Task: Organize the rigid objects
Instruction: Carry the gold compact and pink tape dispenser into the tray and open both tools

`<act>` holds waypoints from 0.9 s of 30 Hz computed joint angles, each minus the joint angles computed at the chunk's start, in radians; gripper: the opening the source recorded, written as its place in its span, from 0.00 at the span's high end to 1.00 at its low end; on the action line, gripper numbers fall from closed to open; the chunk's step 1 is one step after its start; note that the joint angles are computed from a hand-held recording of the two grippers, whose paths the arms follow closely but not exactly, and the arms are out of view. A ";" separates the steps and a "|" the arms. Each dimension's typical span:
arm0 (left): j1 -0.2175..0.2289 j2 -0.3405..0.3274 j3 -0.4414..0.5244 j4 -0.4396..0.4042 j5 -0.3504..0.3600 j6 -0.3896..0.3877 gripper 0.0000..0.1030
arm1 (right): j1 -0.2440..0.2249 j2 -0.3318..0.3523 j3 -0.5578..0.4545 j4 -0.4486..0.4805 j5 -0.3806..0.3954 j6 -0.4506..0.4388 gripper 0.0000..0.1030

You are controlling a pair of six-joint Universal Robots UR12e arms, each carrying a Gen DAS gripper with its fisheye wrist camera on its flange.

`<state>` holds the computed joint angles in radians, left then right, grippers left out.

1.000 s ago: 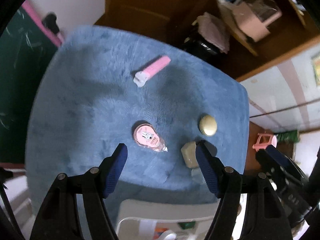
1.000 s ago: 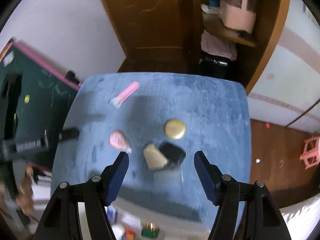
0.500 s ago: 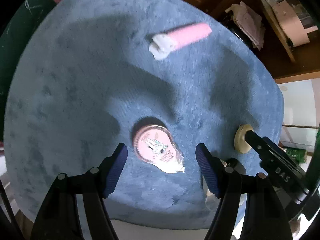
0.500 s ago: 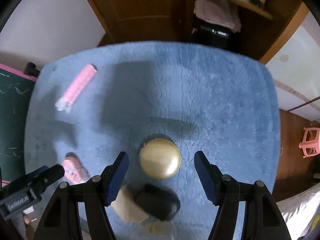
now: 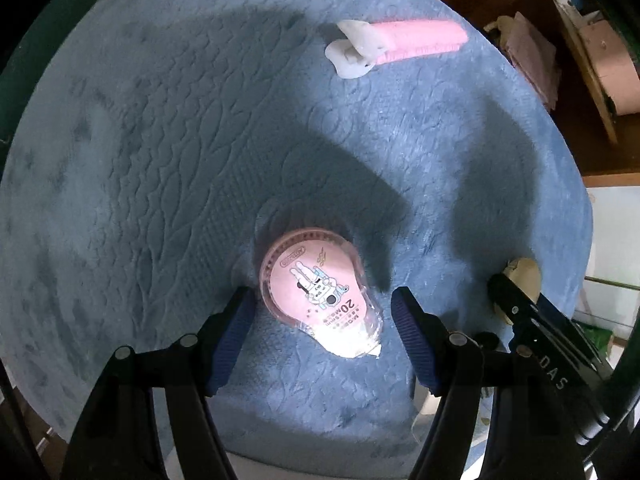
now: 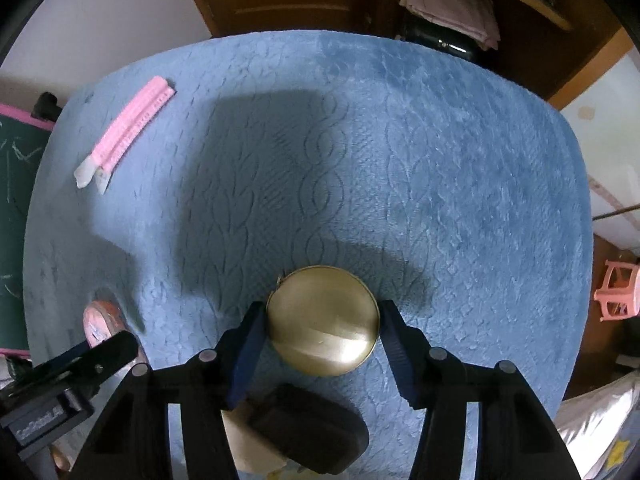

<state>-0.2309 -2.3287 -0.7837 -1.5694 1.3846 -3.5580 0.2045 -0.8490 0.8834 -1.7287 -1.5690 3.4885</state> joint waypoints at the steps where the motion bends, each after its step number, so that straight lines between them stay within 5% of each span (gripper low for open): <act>1: -0.001 0.001 -0.002 0.005 0.007 -0.003 0.30 | 0.001 0.000 -0.001 0.002 -0.005 -0.002 0.46; 3: -0.007 0.004 -0.006 0.021 0.037 -0.019 0.39 | 0.003 0.000 -0.002 0.001 -0.010 -0.003 0.46; 15: 0.009 0.066 -0.073 0.141 0.007 0.010 0.40 | 0.018 -0.023 0.029 -0.037 -0.036 0.030 0.46; 27: 0.007 0.206 -0.172 0.257 0.016 0.168 0.40 | 0.014 -0.160 0.142 -0.195 -0.027 0.082 0.46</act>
<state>-0.2236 -2.1228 -0.9561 -1.3120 1.4009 -3.3903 0.2188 -1.0091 1.0258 -1.9233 -1.5958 3.5706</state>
